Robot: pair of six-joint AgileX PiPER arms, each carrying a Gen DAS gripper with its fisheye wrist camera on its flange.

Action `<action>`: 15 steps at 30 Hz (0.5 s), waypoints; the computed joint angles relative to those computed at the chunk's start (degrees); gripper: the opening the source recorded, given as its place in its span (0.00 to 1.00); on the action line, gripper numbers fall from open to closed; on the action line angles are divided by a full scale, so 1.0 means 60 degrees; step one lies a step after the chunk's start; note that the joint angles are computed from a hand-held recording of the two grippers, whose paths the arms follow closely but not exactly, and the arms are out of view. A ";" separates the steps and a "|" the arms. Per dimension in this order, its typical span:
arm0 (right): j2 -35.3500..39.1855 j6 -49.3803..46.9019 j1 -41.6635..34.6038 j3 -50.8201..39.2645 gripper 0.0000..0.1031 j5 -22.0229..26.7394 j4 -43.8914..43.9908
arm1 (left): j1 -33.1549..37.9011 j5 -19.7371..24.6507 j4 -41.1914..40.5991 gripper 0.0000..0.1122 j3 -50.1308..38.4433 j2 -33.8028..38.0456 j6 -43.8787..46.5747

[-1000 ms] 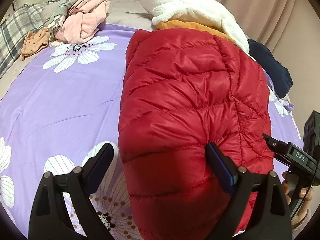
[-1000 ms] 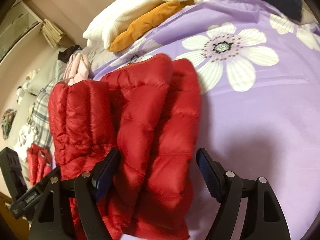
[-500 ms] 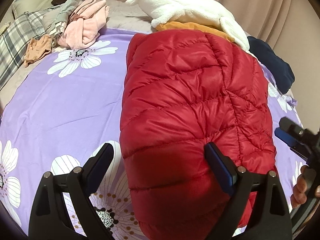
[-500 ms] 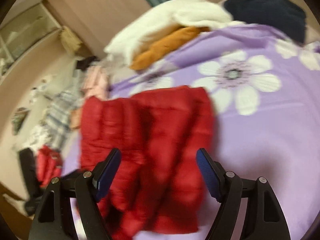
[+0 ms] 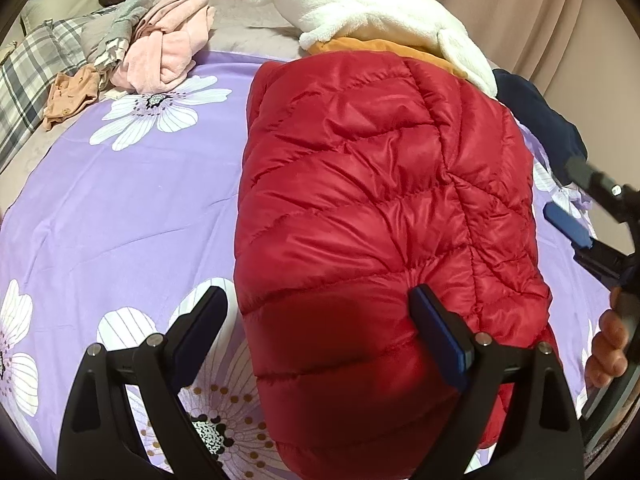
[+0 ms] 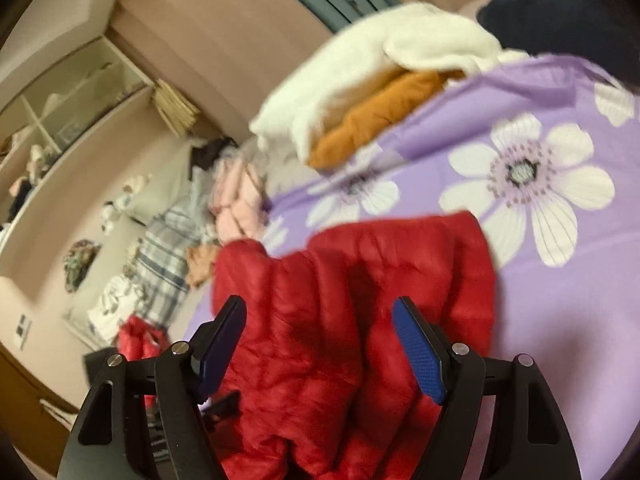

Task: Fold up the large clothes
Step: 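Open the right tool and release the jacket while the left tool holds it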

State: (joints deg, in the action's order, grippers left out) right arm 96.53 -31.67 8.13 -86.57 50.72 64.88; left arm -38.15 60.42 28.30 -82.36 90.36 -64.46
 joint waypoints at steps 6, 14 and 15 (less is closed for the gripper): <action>0.1368 0.1207 0.0747 -0.1804 0.75 0.0800 -0.1568 | 0.0043 0.0017 -0.0095 0.84 -0.0089 0.0056 0.0077; 0.0926 0.0067 0.0761 -0.0781 0.19 0.0211 -0.0779 | 0.0030 -0.0091 -0.0277 0.82 -0.0208 -0.0011 0.0341; 0.0719 -0.0097 0.0735 -0.0546 0.18 0.0001 -0.0708 | 0.0000 -0.0109 -0.0233 0.82 -0.0244 -0.0039 0.0339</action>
